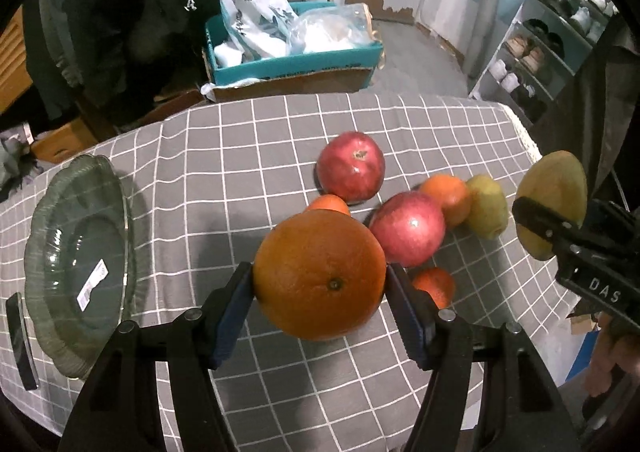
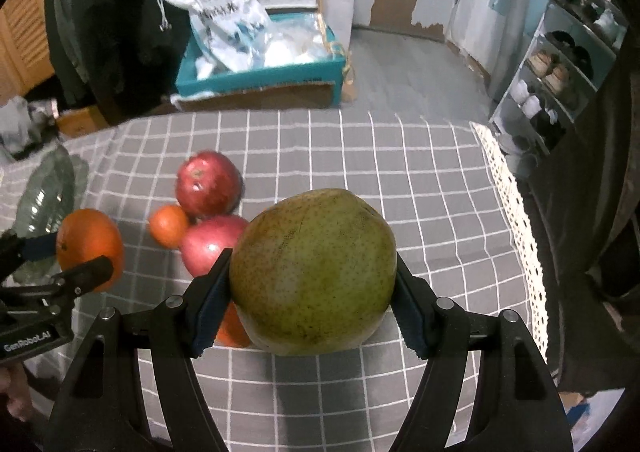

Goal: Organize fruits
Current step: 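Close the left tool on the orange while the right tool grasps the green pear, then carry the orange with the left tool into the green bowl while the right tool carries the pear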

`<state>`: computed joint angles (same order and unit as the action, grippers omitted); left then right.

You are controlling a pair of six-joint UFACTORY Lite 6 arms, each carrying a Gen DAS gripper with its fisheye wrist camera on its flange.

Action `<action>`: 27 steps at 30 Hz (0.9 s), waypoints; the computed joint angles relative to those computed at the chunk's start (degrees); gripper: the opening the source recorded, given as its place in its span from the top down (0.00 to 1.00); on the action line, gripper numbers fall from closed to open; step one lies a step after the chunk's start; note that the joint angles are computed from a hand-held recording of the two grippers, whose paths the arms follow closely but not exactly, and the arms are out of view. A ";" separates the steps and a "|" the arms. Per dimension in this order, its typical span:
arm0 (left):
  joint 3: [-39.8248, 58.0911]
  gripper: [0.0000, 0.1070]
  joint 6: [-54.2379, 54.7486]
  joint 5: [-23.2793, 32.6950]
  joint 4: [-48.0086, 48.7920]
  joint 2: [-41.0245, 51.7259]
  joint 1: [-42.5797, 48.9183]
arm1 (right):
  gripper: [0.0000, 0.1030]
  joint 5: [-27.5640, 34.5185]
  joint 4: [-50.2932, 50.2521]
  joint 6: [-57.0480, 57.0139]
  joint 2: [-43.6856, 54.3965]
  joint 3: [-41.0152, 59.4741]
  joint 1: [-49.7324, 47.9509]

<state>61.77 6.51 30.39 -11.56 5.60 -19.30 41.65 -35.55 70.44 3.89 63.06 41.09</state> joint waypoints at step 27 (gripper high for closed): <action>0.49 0.37 9.45 5.66 -4.62 -16.89 10.60 | 0.30 9.76 -10.24 4.16 -1.76 13.01 9.75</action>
<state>62.26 15.96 36.05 -16.18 -11.29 -8.70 51.40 -45.79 74.60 2.13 76.06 50.84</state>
